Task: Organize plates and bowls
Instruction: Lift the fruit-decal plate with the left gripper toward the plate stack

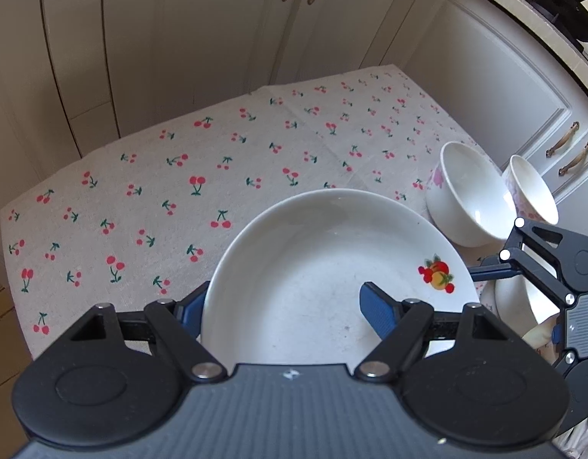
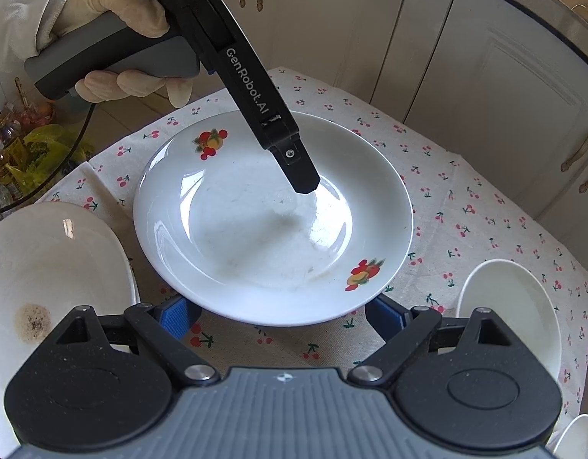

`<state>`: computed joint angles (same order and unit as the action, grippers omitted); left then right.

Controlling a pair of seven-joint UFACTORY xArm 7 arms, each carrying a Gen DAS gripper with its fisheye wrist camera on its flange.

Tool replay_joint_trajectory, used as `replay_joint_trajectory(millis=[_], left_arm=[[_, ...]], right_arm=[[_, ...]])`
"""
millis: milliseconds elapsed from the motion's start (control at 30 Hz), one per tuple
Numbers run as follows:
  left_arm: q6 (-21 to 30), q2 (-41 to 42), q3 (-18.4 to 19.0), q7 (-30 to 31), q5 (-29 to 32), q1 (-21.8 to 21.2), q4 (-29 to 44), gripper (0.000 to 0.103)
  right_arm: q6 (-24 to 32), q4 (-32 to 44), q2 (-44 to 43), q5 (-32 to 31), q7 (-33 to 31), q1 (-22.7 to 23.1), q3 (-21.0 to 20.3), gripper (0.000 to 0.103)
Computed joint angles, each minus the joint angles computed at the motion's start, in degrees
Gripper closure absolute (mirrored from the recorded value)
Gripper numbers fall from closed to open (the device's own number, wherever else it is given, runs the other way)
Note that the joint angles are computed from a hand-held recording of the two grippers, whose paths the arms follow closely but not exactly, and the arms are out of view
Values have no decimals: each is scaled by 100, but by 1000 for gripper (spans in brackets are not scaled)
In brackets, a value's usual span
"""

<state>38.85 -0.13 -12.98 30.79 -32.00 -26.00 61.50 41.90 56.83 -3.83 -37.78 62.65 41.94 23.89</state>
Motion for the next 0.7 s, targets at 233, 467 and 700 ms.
replay_joint_trajectory(millis=[233, 467, 700], left_arm=[[2, -344, 16, -85, 56, -61, -159, 23], [94, -945, 78, -307, 219, -189, -459, 23], [120, -1698, 181, -534, 244, -396, -951, 23]], right_arm=[[179, 18, -168, -19, 48, 43, 95, 8], [467, 140, -344, -70, 139, 129, 302, 8], [647, 185, -571, 31, 305, 211, 559, 8]])
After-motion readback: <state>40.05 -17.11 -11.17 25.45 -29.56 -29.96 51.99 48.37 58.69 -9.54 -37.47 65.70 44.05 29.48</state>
